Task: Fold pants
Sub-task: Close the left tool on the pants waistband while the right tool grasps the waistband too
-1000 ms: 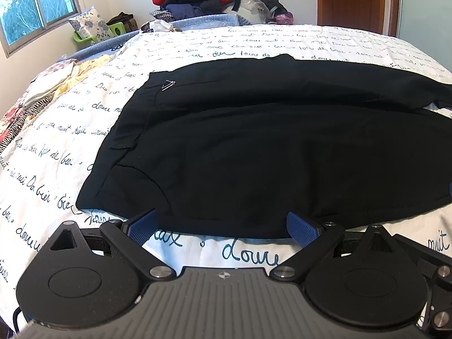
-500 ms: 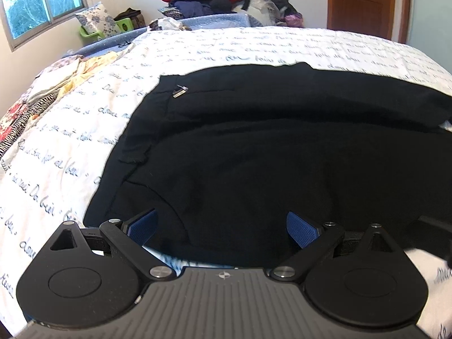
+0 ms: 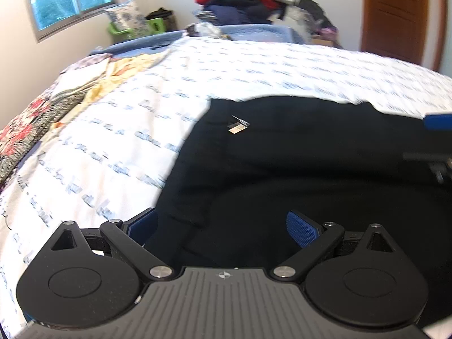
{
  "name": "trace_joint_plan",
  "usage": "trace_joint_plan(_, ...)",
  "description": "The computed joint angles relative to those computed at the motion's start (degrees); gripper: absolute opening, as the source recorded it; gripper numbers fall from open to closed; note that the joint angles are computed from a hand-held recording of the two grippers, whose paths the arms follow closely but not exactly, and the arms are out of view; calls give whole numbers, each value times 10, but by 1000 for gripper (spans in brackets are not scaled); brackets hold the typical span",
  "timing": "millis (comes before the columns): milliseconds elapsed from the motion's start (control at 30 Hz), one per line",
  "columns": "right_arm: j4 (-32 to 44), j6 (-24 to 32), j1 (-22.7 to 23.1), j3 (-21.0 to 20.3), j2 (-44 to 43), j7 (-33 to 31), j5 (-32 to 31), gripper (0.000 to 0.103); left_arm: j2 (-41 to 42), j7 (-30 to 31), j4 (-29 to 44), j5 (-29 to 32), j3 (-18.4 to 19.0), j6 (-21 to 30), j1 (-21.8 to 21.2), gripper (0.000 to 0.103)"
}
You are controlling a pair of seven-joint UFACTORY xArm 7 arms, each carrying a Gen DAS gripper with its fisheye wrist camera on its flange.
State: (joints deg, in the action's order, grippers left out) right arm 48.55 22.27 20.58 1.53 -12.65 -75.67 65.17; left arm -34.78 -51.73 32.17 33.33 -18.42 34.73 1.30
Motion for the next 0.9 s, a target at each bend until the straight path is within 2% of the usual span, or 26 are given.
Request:
trace_joint_plan(67,63,-10,-4,4,64,-5,-15,103,17,-1,17,4,6,4,14,98)
trace_joint_plan(100,101,-8,-13,10,100,18,-39,103,25,-1,24,6,10,4,18,98)
trace_joint_plan(167,182,40,-34,17,173,72,-94,103,42,-1,39,8,19,0,23,98)
trace_joint_plan(300,305,52,-48,31,294,145,-183,101,82,-5,71,21,26,-6,29,98)
trace_joint_plan(367,346,53,-52,40,335,155,-216,90,102,-6,86,31,30,-8,28,98)
trace_joint_plan(433,394,74,-57,44,376,181,-250,72,125,-14,103,49,30,-5,30,98)
trace_joint_plan(500,445,126,-75,54,413,206,-266,66,149,-24,122,69,34,-4,29,98)
trace_joint_plan(567,482,168,-97,71,439,215,-272,65,169,-33,139,83,44,-4,24,98)
trace_joint_plan(600,489,178,-107,81,442,215,-274,59,181,-33,149,83,51,-3,20,98)
trace_joint_plan(700,491,198,-136,112,440,202,-276,23,212,-34,176,78,74,-7,8,98)
trace_joint_plan(733,479,193,-143,122,432,191,-276,15,223,-30,187,71,82,-7,3,98)
trace_joint_plan(800,430,152,-146,134,402,153,-278,10,241,-24,205,48,101,-20,-5,98)
trace_joint_plan(867,367,76,-144,149,368,100,-268,7,256,-3,218,3,120,-38,-14,98)
trace_joint_plan(900,325,22,-144,162,344,52,-256,6,263,9,225,-24,129,-46,-17,97)
